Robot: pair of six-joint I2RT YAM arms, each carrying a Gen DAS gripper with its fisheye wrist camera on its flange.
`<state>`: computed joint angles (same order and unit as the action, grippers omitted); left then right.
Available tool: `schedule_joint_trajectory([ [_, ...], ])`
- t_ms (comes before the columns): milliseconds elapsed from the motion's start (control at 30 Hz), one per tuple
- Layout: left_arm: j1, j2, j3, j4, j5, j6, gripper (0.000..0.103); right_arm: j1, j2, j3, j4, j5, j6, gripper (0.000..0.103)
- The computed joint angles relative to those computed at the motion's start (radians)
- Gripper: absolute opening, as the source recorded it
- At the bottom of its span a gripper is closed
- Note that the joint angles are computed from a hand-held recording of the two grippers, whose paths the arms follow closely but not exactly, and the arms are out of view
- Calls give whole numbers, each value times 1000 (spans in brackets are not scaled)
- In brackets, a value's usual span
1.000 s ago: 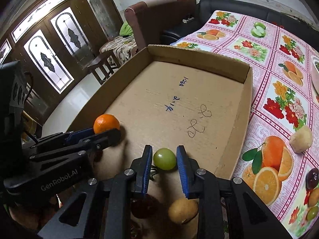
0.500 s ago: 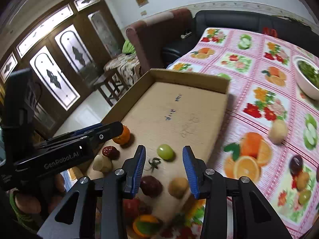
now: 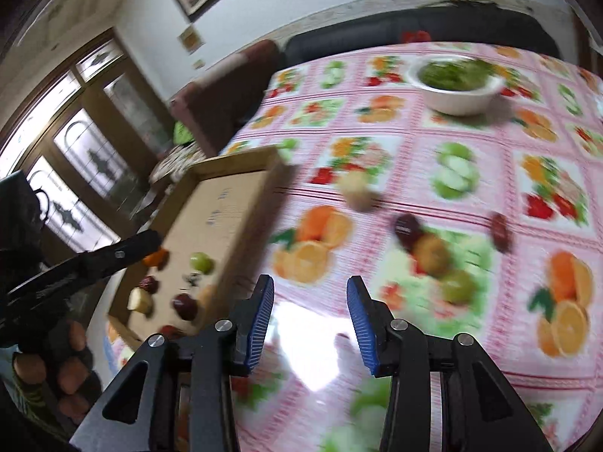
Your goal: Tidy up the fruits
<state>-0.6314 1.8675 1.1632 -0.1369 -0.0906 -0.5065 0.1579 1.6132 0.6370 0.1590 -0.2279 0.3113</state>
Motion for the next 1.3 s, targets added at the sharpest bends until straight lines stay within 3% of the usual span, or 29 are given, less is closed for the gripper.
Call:
schedule_joint_trajectory([
  [267, -56, 64, 89, -32, 9, -4, 52, -120, 49, -16, 2, 119, -100, 43],
  [500, -70, 129, 171, -64, 22, -3, 52, -111, 138, 45, -5, 124, -158, 42],
  [633, -72, 191, 246, -99, 39, -7, 52, -101, 164, 71, -11, 132, -164, 37],
  [700, -74, 214, 273, -115, 48, -12, 52, -102, 171, 79, -16, 136, -166, 27],
  [767, -76, 229, 287, -119, 61, -16, 52, -117, 162, 79, -30, 108, -162, 26],
  [867, -82, 238, 293, -119, 72, -18, 52, -142, 90, 21, -27, 98, -161, 26],
  [1067, -100, 262, 315, -120, 97, -15, 52, -323, -239, -229, -122, 83, -223, 26],
  [1233, -130, 293, 363, -138, 104, -15, 52, -752, -586, -380, -349, 48, -418, 26],
  [1300, -143, 298, 373, -141, 98, -14, 52, -944, -597, -382, -372, 7, -510, 26],
])
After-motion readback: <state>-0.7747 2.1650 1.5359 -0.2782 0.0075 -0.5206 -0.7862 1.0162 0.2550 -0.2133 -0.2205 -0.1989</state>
